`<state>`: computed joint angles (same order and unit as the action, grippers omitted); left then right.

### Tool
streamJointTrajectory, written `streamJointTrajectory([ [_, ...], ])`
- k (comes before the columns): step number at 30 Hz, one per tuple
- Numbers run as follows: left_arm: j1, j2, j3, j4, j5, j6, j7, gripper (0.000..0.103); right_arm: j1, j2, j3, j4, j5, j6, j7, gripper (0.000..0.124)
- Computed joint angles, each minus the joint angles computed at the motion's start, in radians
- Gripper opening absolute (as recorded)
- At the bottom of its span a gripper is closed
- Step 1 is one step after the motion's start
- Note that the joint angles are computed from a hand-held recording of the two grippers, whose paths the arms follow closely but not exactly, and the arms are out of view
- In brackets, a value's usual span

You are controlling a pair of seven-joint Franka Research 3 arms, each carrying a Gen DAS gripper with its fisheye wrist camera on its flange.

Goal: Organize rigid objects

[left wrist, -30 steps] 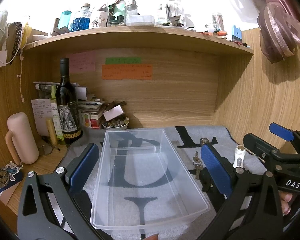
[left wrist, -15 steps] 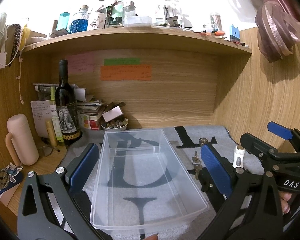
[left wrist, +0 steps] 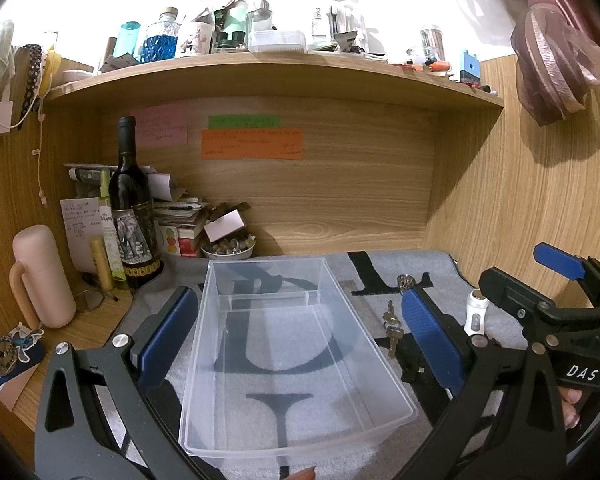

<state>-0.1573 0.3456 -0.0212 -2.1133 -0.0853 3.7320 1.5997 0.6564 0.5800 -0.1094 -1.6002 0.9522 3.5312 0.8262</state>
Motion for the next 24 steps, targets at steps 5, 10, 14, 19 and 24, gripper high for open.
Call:
streamJointTrajectory([
  [5,0.0,0.0,0.0,0.0,0.001,-0.002,-0.003,0.103,-0.003,-0.003,0.004,-0.004,-0.004,0.001,-0.002,0.103],
  [10,0.0,0.0,0.0,0.0,0.001,-0.001,-0.003,0.103,-0.004,-0.004,0.005,-0.005,-0.002,0.003,-0.006,0.103],
  [14,0.001,0.0,0.0,0.0,0.004,-0.002,-0.005,0.103,0.002,-0.003,-0.001,-0.002,0.006,0.0,-0.012,0.103],
  [19,-0.001,0.0,0.001,0.001,0.002,-0.002,-0.005,0.103,0.001,-0.003,0.001,-0.002,0.008,0.001,-0.015,0.103],
  [24,0.004,0.0,-0.003,-0.003,0.011,0.002,-0.012,0.103,0.001,0.0,0.001,-0.003,0.012,0.003,-0.019,0.103],
])
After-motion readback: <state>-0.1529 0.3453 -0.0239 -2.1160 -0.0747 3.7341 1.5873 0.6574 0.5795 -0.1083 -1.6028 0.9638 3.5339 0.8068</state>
